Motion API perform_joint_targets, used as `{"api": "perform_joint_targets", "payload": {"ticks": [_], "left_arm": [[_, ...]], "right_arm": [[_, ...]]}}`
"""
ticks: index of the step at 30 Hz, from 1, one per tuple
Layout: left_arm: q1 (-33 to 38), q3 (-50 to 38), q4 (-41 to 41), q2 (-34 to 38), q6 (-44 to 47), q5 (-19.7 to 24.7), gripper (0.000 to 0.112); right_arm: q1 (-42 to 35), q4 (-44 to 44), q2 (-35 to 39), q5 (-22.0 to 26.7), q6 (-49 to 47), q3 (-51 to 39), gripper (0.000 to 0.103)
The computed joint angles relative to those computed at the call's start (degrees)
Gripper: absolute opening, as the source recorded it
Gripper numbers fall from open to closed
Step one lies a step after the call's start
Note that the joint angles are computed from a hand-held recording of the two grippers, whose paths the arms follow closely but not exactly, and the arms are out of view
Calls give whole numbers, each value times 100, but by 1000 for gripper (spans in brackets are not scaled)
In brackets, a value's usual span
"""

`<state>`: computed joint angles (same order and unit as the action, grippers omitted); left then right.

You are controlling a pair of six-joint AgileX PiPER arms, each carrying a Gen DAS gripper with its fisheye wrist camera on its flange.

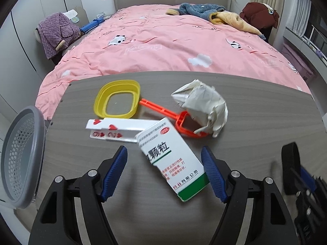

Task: Collect trash
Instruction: 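Grasp the white-green medicine box with the left gripper while the right gripper holds the hair tie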

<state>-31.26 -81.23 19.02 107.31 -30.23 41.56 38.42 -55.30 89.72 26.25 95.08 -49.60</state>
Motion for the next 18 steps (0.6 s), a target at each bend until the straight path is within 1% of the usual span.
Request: {"api": "perform_joint_targets", "payload": {"ticks": [9, 11, 14, 18], "left_arm": [[442, 841, -121, -550, 379, -182, 71], [591, 976, -385, -651, 643, -239, 71], [841, 1191, -1097, -825, 1306, -446, 71], [931, 1250, -1368, -826, 1604, -585, 71]], "right_arm": [[179, 142, 65, 143, -168, -235, 29], [205, 181, 102, 147, -218, -296, 29], [266, 205, 147, 165, -217, -357, 29], [358, 302, 213, 235, -311, -473, 29]]}}
